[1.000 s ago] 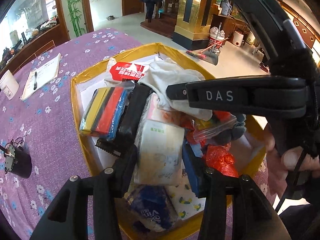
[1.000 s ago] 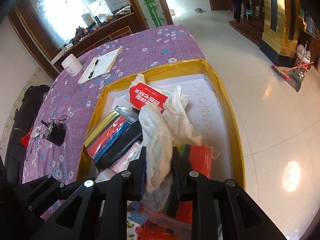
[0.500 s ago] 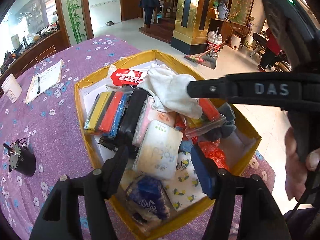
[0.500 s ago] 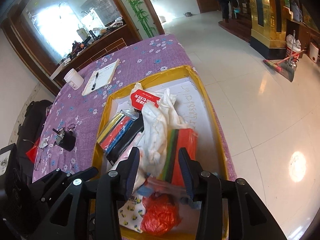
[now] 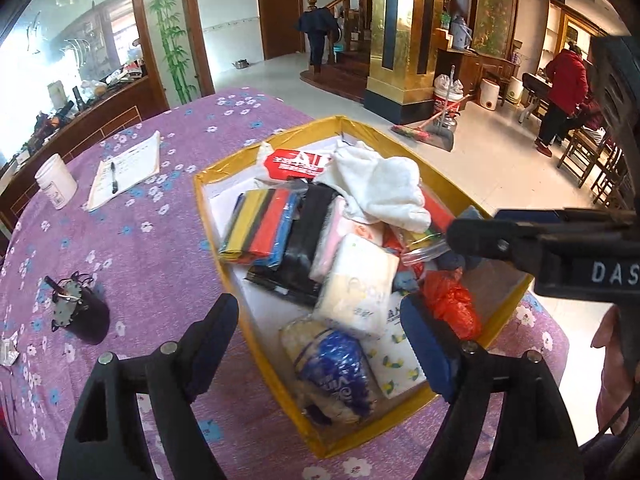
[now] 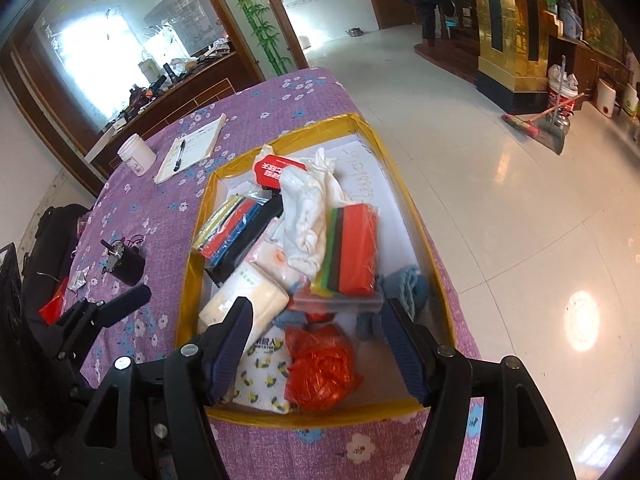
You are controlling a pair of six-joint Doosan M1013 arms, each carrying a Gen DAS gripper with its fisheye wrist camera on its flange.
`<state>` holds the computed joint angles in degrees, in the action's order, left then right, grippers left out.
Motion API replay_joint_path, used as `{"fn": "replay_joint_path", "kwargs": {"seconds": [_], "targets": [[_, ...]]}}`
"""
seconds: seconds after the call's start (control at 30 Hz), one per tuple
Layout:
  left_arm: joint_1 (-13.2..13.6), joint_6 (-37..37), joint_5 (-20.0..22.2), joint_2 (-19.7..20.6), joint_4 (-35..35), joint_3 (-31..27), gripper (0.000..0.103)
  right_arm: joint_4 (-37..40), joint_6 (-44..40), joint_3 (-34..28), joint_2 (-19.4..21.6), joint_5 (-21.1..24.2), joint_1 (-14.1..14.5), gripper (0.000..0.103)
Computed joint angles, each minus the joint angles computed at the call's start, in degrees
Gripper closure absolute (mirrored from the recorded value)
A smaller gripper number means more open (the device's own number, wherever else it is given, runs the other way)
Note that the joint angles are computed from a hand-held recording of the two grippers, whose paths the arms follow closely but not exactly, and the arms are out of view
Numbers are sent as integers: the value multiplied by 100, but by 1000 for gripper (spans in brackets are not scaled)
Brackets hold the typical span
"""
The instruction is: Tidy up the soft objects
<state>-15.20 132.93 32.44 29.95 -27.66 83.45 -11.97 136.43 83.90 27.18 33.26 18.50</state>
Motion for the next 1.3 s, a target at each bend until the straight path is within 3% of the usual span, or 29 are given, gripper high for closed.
{"fn": "replay_joint_path", "kwargs": {"seconds": [0.33, 0.5, 0.6, 0.73, 1.1, 1.3], "targets": [[64, 313, -363, -111, -240, 207, 15, -702, 752, 191, -97, 128, 183, 24], [116, 480, -755, -176, -514, 384, 8, -1617, 1375, 312, -135, 157, 357, 23], [155, 309, -912, -177, -438, 429, 7, -1753, 1508, 389, -162, 92, 399, 23], [204, 2, -807, -132, -190, 359, 7, -1737, 1487, 378, -153, 91, 425, 23], [144, -1294, -420, -54, 1465, 173, 5, -1472, 1136, 248, -61, 125, 442, 23], [183, -1123, -384, -65, 1257, 168, 3, -1379, 989, 180, -17, 143, 432, 23]]}}
